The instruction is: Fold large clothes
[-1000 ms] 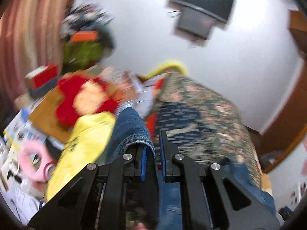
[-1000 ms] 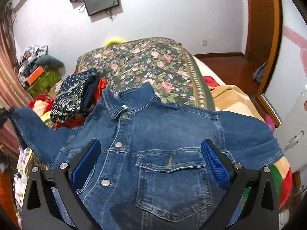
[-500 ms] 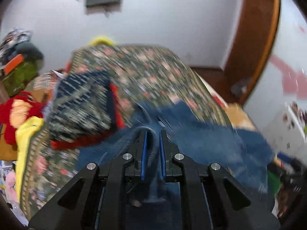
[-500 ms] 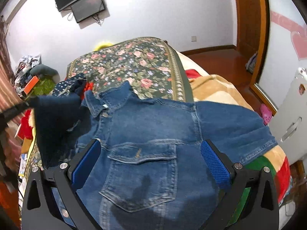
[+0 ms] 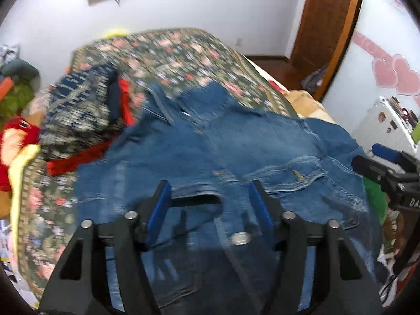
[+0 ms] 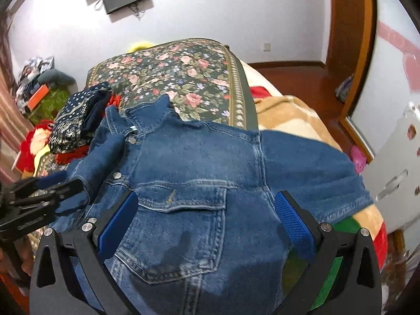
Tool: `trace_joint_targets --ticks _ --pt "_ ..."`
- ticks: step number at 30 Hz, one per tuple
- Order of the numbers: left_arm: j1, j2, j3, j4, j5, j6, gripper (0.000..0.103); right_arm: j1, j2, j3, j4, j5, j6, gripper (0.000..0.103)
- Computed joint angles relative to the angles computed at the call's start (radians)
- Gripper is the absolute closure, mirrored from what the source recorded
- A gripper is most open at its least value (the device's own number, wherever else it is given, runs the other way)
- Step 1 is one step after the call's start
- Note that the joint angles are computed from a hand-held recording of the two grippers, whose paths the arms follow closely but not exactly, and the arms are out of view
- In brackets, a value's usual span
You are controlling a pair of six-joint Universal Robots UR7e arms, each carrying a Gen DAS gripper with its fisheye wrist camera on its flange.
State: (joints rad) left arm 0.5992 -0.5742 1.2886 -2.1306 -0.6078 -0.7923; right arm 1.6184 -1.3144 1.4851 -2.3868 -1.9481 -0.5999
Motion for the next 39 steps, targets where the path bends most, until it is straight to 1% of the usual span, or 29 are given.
trace_joint_targets --ticks 3,4,6,9,10,11,12,14,15,17,20,23,26,28,30,33,36,37,39 --pt "-0.011 -0.054 0.061 0.051 0.056 -0.079 0.029 0.033 0.019 -0.004 -0.008 -0.002 -0.054 0.000" --pt "-0.015 -0.086 0.099 0.063 0.073 -0.124 0.025 0.044 0.024 -0.001 -0.014 -0.003 -0.070 0.000" --pt "-0.020 -0.147 0.171 0.104 0.101 -0.228 0.021 0.070 0.037 0.002 -0.015 0.005 -0.112 0.000" --pt "-0.025 -0.215 0.243 0.220 0.132 -0.397 0.021 0.110 0.066 0.012 -0.014 -0.001 -0.179 0.000" --pt "-0.026 -0.251 0.281 0.265 0.132 -0.475 0.020 0.119 0.072 0.017 -0.014 -0.002 -0.198 0.000" --pt "-0.026 -0.269 0.302 0.280 0.130 -0.512 0.020 0.131 0.084 0.024 -0.013 -0.002 -0.226 0.000" --pt "-0.026 -0.306 0.343 0.308 0.122 -0.584 0.020 0.142 0.096 0.030 -0.011 -0.006 -0.250 0.000" --pt "-0.029 -0.357 0.401 0.359 0.108 -0.697 0.020 0.160 0.125 0.039 -0.012 -0.027 -0.289 0.000" --pt "-0.031 -0.371 0.418 0.378 0.104 -0.734 0.020 0.169 0.141 0.045 -0.011 -0.039 -0.306 0.000" --pt "-0.033 -0.414 0.465 0.460 0.083 -0.864 0.020 0.182 0.164 0.052 -0.001 -0.060 -0.328 0.000" --pt "-0.034 -0.460 0.527 0.503 0.043 -0.970 0.020 0.202 0.208 0.052 0.031 -0.095 -0.367 0.000" --pt "-0.033 -0.493 0.576 0.530 0.009 -1.044 0.021 0.217 0.254 0.042 0.072 -0.148 -0.400 0.000" --pt "-0.037 -0.519 0.618 0.525 -0.008 -1.092 0.020 0.232 0.300 0.040 0.063 -0.216 -0.453 0.000" --pt "-0.038 -0.533 0.639 0.512 -0.015 -1.112 0.020 0.241 0.324 0.039 0.056 -0.247 -0.478 0.000" --pt "-0.032 -0.545 0.658 0.478 -0.019 -1.110 0.020 0.247 0.350 0.028 0.056 -0.263 -0.490 0.000" --pt "-0.023 -0.547 0.663 0.452 -0.021 -1.102 0.021 0.256 0.386 0.001 0.074 -0.290 -0.476 0.000" --pt "-0.021 -0.539 0.655 0.456 -0.018 -1.097 0.020 0.260 0.422 -0.001 0.041 -0.324 -0.502 0.002" --pt "-0.023 -0.537 0.655 0.452 -0.015 -1.090 0.020 0.259 0.425 0.000 0.038 -0.324 -0.508 0.004" --pt "-0.026 -0.535 0.653 0.451 -0.009 -1.080 0.020 0.254 0.420 -0.007 0.081 -0.299 -0.507 0.017"
